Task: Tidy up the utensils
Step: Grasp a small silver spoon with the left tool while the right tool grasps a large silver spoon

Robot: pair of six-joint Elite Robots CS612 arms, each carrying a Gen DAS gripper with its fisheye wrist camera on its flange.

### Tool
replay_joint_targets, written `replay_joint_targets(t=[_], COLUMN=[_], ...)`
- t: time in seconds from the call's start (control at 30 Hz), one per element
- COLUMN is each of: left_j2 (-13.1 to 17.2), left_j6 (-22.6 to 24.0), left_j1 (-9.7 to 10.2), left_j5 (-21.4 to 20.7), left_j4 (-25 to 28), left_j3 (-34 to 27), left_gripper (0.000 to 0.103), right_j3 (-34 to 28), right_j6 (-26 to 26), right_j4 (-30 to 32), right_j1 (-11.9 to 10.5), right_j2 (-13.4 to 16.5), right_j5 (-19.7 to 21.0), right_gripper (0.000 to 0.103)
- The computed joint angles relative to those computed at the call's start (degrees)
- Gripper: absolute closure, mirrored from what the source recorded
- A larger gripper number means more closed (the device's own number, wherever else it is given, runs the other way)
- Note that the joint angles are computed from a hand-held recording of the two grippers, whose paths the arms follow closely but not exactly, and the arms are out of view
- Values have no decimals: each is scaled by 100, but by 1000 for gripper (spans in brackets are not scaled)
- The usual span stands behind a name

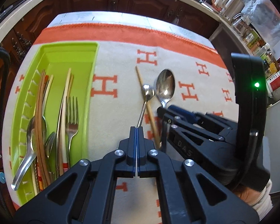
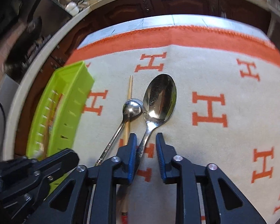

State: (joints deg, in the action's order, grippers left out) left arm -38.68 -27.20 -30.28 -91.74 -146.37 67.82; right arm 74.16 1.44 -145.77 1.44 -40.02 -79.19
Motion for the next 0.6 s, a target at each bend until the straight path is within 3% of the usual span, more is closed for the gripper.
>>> replay_joint_targets(t=[0.1,0.17,0.33,0.6], left_j2=[9,30,115,421], left_j6=[-24,-9,35,267], left_j1=[1,-5,-23,-50], left_j5=[-53,-91,-62,-29], left_j4=[46,29,120,681], left_j3=[33,25,-122,-644], left_gripper=[103,103,103,102], right_j3=[-87,-111,-143,94], right_j6=[-211,-249,-28,195], right_j4=[-9,-2,70,12], right_j1=[143,144,62,-195], right_j2=[49,68,92,-14], right_j5=[-536,-586,-203,437], right_gripper=[93,96,97,97])
